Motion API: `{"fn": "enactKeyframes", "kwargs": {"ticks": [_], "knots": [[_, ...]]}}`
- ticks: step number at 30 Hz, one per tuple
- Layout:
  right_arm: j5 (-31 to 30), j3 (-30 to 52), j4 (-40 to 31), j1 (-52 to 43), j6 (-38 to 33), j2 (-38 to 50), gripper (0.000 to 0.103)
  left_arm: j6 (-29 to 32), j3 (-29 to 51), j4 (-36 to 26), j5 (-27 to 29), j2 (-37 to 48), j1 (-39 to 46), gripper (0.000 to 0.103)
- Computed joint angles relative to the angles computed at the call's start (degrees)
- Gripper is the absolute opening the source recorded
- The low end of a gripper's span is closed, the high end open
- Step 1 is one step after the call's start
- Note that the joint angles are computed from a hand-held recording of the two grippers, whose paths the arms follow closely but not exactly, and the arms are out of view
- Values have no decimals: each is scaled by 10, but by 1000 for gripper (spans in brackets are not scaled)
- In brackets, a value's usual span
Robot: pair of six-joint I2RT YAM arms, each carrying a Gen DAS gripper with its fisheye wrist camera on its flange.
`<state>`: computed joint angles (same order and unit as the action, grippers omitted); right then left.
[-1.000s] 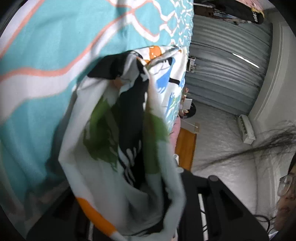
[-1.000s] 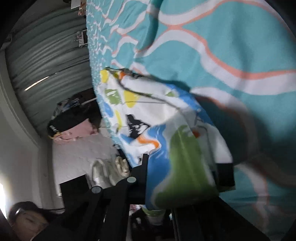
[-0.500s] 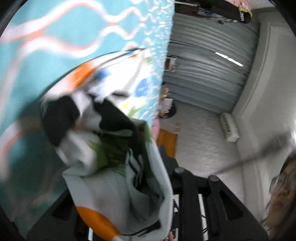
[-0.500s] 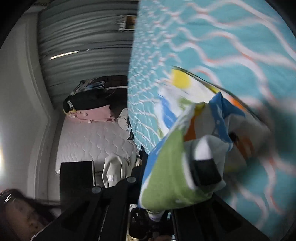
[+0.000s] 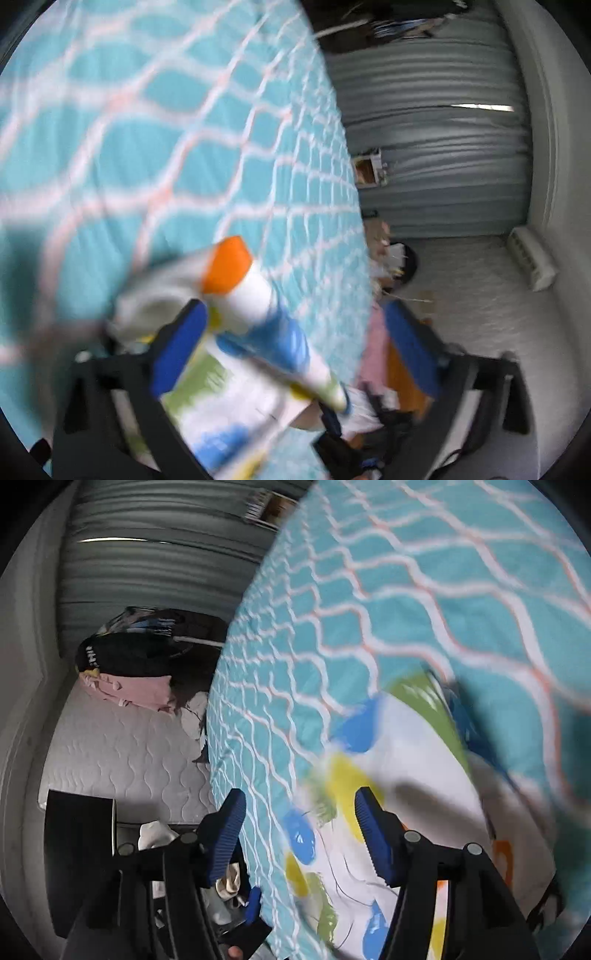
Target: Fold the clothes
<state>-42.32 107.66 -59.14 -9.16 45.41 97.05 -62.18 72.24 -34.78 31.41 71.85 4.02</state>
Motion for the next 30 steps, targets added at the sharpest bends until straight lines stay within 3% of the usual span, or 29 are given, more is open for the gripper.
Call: {"fn": "enactKeyframes", "kwargs": {"ticks": [2, 5, 8, 12, 15, 17, 20, 22, 26, 30], "knots": [[20, -36, 30, -12, 16, -49, 64, -3, -14, 0, -5, -30, 17, 102], [-11, -70, 15, -30, 9, -108, 64, -2, -15, -13, 46, -48, 58, 102], [-82, -175, -32, -71, -11, -202, 64, 1, -60, -27, 111, -118, 87, 102], [-165, -372, -66, -122, -23, -329, 64, -88, -193, 9, 152, -248, 65, 102], [-217, -522, 17, -121, 59, -400, 64, -214, -325, 75, 151, -365, 15, 102], [-205, -587, 122, -95, 158, -421, 64, -261, -374, 95, 114, -418, -50, 102], [-180, -630, 234, -78, 225, -409, 64, -271, -402, 118, 53, -437, -135, 102], [-188, -672, 338, -68, 306, -413, 64, -277, -412, 143, 31, -429, -167, 102], [-177, -673, 341, -64, 300, -403, 64, -291, -428, 221, 17, -381, -198, 102], [-193, -679, 336, -94, 285, -406, 64, -307, -429, 252, -4, -352, -214, 102]]}}
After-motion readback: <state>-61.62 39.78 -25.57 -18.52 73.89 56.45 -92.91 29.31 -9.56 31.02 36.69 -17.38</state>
